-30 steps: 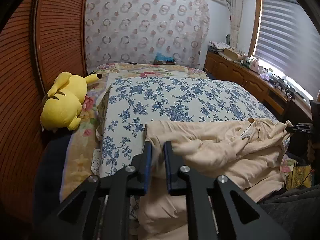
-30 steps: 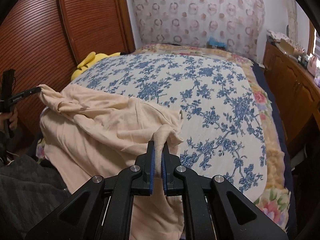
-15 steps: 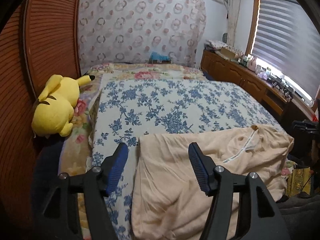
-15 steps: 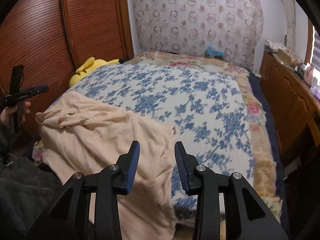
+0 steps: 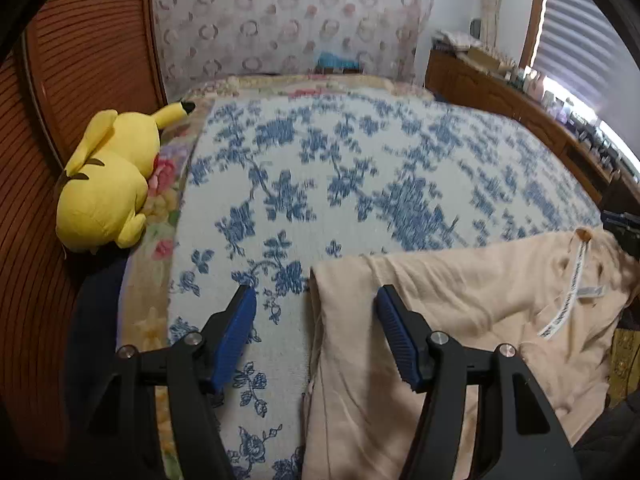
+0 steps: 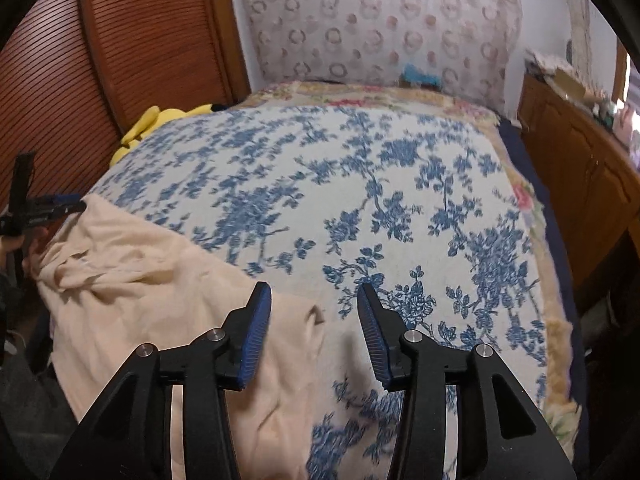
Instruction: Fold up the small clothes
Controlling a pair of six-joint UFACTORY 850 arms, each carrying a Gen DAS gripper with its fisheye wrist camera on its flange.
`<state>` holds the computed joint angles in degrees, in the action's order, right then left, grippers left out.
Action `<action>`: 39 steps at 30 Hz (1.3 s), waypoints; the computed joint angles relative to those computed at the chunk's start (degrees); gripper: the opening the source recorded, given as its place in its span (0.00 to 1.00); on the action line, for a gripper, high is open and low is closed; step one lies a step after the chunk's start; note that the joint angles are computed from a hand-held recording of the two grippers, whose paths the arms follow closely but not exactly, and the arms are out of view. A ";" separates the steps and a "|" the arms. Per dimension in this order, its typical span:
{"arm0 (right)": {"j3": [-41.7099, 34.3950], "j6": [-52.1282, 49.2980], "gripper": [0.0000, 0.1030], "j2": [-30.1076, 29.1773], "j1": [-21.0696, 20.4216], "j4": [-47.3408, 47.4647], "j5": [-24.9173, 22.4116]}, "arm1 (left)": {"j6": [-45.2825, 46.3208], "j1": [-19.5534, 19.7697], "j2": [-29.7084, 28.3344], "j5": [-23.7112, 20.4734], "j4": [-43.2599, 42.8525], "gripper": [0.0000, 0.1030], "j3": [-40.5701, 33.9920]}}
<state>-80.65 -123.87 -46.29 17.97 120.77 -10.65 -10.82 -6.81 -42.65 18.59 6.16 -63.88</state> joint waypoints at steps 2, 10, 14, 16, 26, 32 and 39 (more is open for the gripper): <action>-1.07 1.62 0.44 -0.94 -0.28 -0.48 0.87 | -2.05 0.09 -0.67 -0.54 1.98 0.61 -0.61; -2.36 7.93 0.44 -2.56 -1.30 -5.18 2.14 | -3.78 0.54 -1.03 1.22 3.43 0.61 -0.26; 0.05 4.97 0.44 -1.29 -0.78 -3.56 -1.34 | -1.44 0.47 -1.18 2.59 1.47 0.62 0.07; 1.34 5.07 0.44 -0.57 -0.40 -3.69 -2.85 | -0.53 0.35 -1.20 3.16 0.66 0.62 0.26; 2.86 5.70 0.44 0.28 1.41 -4.81 -1.88 | -0.53 0.37 -1.26 3.75 0.71 0.63 0.39; 3.83 -0.60 0.44 1.44 2.70 0.94 -2.11 | -1.00 0.51 -1.27 3.98 1.37 0.63 0.33; 6.06 -14.14 0.45 3.35 3.99 12.73 -2.17 | -0.89 0.49 -1.31 3.96 1.24 0.63 0.28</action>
